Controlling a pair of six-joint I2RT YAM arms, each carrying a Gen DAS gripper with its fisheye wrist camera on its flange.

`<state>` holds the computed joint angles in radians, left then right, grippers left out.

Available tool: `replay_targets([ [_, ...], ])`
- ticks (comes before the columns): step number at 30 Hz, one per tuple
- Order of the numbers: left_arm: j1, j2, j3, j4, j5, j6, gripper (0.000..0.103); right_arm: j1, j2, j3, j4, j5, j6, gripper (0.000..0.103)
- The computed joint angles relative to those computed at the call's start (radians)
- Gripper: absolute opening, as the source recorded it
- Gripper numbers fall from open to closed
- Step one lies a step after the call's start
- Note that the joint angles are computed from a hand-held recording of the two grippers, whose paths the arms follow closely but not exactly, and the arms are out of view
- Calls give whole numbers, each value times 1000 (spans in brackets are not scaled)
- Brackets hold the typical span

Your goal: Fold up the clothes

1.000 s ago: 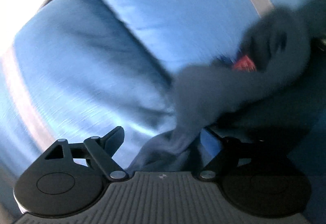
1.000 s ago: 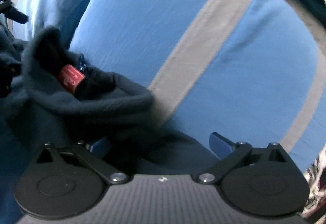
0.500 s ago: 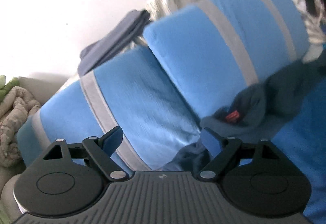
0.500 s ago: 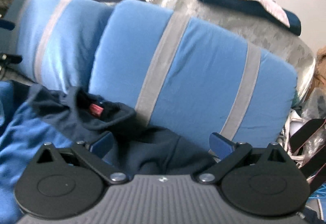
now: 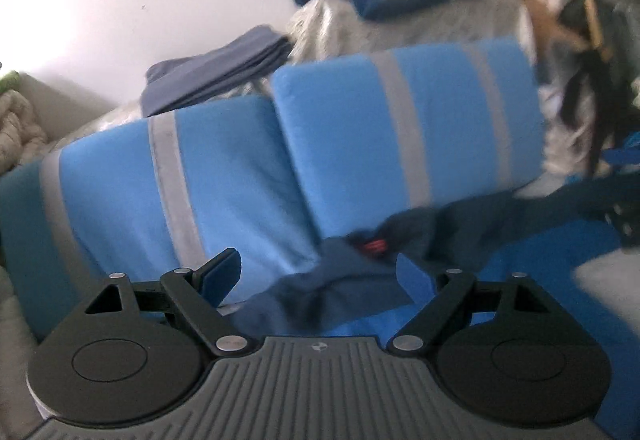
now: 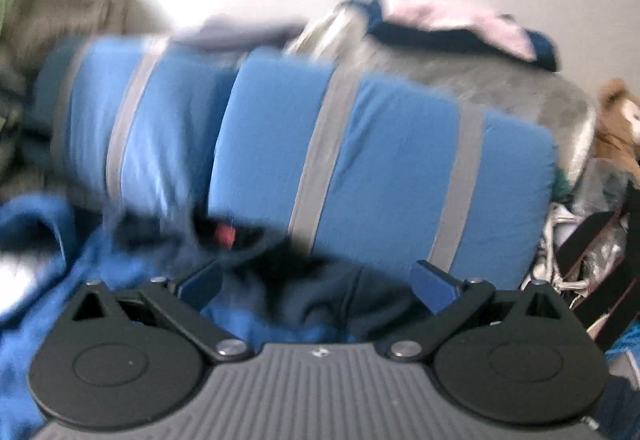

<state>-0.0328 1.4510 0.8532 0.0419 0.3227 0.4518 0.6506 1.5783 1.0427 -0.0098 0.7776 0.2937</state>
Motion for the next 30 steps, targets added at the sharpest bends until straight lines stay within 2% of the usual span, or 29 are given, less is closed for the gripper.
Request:
replay_targets([
  [2,18,-69,-6,-39,28,7,86,-6,-99,-31,2,19,43,103],
  [5,41,-148,21,-127,65,12,86,-27,-212,35,-139,13,90,103],
  [8,65,-203,57,-208,99,-32,86,-13,-252,165,-331,7,45,103],
  [14,98,-349,25,-324,85,-63,86,46,-321,276,-562,-116,42,103],
  [18,144,-455,20,-482,175,-15,86,117,-361,279,-591,-68,6,103],
  [21,178,-513,82,-635,222,28,86,121,-378,373,-675,-90,27,103],
  [26,263,-475,314,-896,342,28,86,112,-370,624,-819,-87,92,103],
  [28,315,-446,396,-953,404,18,86,110,-360,714,-843,-60,75,103],
  [30,338,-444,412,-938,415,-2,86,90,-322,816,-885,-54,50,103],
])
